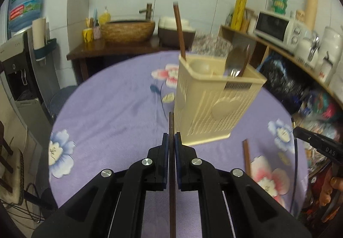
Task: Organize utensils
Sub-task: 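Carry both chopsticks to the holder and lower the black chopstick with the right tool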
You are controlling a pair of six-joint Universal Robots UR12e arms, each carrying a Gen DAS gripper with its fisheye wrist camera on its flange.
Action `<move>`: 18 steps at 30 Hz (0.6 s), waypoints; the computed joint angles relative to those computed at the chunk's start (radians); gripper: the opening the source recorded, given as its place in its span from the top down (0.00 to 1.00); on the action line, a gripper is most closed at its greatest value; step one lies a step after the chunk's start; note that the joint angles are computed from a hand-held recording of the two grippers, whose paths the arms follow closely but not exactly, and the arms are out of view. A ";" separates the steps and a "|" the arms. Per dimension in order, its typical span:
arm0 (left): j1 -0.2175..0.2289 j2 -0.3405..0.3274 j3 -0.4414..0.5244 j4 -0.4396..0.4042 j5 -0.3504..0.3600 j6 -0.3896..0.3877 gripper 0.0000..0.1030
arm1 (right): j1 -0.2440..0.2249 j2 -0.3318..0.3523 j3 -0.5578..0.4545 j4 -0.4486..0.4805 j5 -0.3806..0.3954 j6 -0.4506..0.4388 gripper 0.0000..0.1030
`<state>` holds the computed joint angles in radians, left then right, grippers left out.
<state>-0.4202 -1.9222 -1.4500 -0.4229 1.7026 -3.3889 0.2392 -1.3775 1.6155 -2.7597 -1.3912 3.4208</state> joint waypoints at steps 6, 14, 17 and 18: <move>-0.005 0.032 -0.018 0.075 0.006 0.017 0.93 | -0.012 -0.048 0.031 -0.078 0.034 -0.005 0.92; -0.001 0.051 -0.033 0.118 -0.010 0.020 0.93 | -0.018 -0.063 0.036 -0.097 0.059 -0.005 0.92; 0.001 0.058 -0.041 0.128 -0.014 0.025 0.94 | -0.016 -0.065 0.034 -0.098 0.060 -0.012 0.92; 0.002 0.058 -0.040 0.128 -0.017 0.023 0.94 | -0.017 -0.065 0.033 -0.100 0.064 -0.011 0.92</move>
<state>-0.4181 -1.8645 -1.4903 -0.2944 1.6857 -3.3659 0.2225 -1.4428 1.6484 -2.8592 -1.3277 3.4097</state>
